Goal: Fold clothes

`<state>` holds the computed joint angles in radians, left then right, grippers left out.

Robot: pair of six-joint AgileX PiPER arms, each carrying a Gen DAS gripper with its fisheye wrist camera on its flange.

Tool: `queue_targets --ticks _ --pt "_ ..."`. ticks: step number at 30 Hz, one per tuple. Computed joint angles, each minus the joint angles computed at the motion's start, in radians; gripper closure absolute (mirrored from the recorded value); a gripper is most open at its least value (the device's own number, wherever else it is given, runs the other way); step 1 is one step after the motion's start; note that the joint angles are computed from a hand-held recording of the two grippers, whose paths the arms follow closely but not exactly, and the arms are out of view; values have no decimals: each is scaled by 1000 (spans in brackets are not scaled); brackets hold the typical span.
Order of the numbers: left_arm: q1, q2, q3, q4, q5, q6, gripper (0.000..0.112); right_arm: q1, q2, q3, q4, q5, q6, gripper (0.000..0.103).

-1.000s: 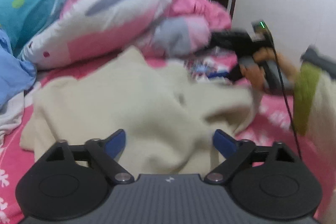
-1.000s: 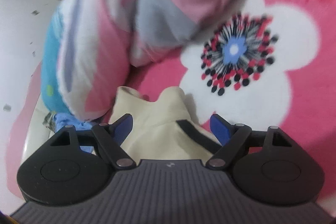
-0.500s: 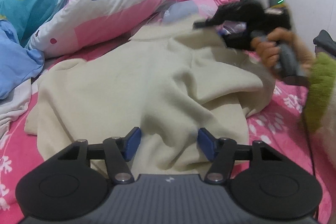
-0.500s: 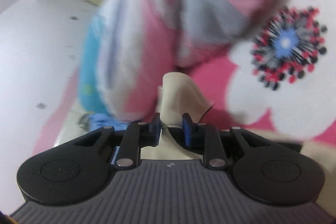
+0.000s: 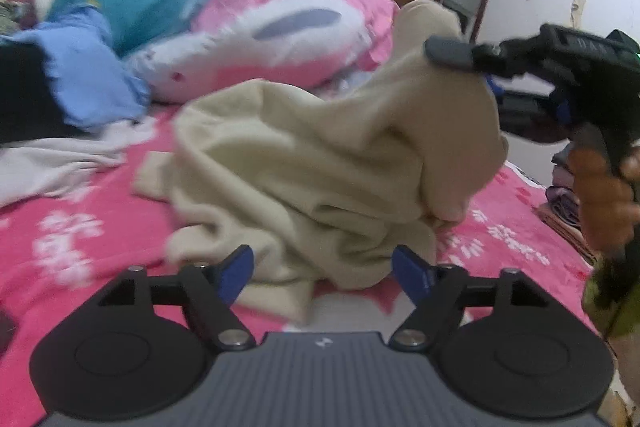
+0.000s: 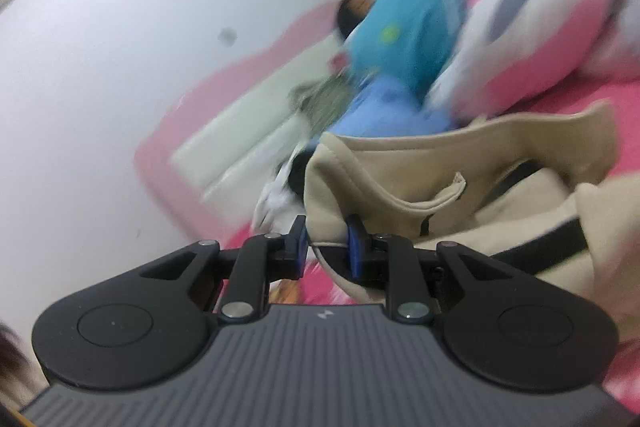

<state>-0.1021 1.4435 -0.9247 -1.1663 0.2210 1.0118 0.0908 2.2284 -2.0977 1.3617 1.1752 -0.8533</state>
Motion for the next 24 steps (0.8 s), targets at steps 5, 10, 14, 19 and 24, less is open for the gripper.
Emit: queue_targets --ticks 5,10,14,19,24 --pt "71 -87 112 0 73 -25 33 163 -86 171 -144 -201 -31 76" --pt "123 -116 171 -72 124 13 33 232 -100 177 -410 -226 235 43" --pt "104 -94 164 -189 123 122 30 143 -218 368 -208 -232 57 32" --pt "31 -34 113 -336 91 254 27 -46 -312 539 135 -111 -230 16" --pt "-83 48 27 -482 -89 312 27 -129 -321 515 69 -336 -98 10"
